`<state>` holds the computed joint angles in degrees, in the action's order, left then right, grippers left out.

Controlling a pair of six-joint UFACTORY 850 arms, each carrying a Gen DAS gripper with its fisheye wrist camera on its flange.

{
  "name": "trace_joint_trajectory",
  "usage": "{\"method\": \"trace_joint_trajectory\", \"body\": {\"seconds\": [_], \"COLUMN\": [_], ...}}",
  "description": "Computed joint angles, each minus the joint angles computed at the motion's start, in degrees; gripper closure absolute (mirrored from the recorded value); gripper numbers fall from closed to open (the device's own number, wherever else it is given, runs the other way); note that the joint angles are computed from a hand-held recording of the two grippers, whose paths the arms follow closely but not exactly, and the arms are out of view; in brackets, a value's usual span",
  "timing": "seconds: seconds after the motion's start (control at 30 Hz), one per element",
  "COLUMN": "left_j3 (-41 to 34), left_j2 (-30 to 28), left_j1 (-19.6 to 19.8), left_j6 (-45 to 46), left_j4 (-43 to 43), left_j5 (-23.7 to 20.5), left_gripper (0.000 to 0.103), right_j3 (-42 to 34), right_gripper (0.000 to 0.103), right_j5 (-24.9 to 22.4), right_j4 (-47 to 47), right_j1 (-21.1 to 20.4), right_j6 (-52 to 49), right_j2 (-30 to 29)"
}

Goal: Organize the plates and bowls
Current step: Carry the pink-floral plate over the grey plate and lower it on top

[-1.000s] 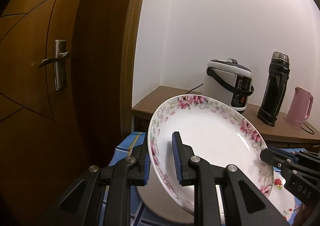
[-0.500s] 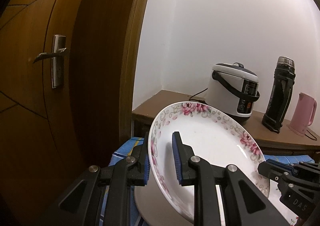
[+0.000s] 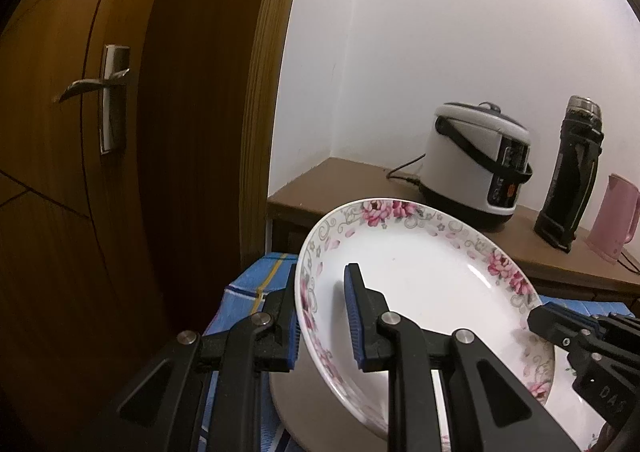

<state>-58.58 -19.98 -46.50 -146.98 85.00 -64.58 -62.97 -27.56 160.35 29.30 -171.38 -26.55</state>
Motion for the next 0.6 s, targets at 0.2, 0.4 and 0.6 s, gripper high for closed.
{"method": "trace_joint_trajectory", "body": {"seconds": [0.2,0.4,0.6], "left_j3": [-0.3,-0.9,-1.5], "left_j2": [-0.5,-1.1,-1.5], "left_j1": [0.5,1.2,1.9], "left_j6": [0.8,1.9,3.3], "left_j4": [-1.2,-2.5,-3.5], "left_j5": [1.1,2.3,3.9], "left_gripper": [0.081,0.081,0.081], "right_j3": [-0.7,-2.2,-3.2], "right_gripper": [0.089,0.089,0.089], "right_j5": [-0.8,-0.2,1.6], "right_j4": [-0.4,-3.4,-5.1], "right_j1": [-0.1,-0.4,-0.5], "right_j6": [-0.7,2.3,3.6], "right_j2": [-1.0,-2.4,-2.9]}}
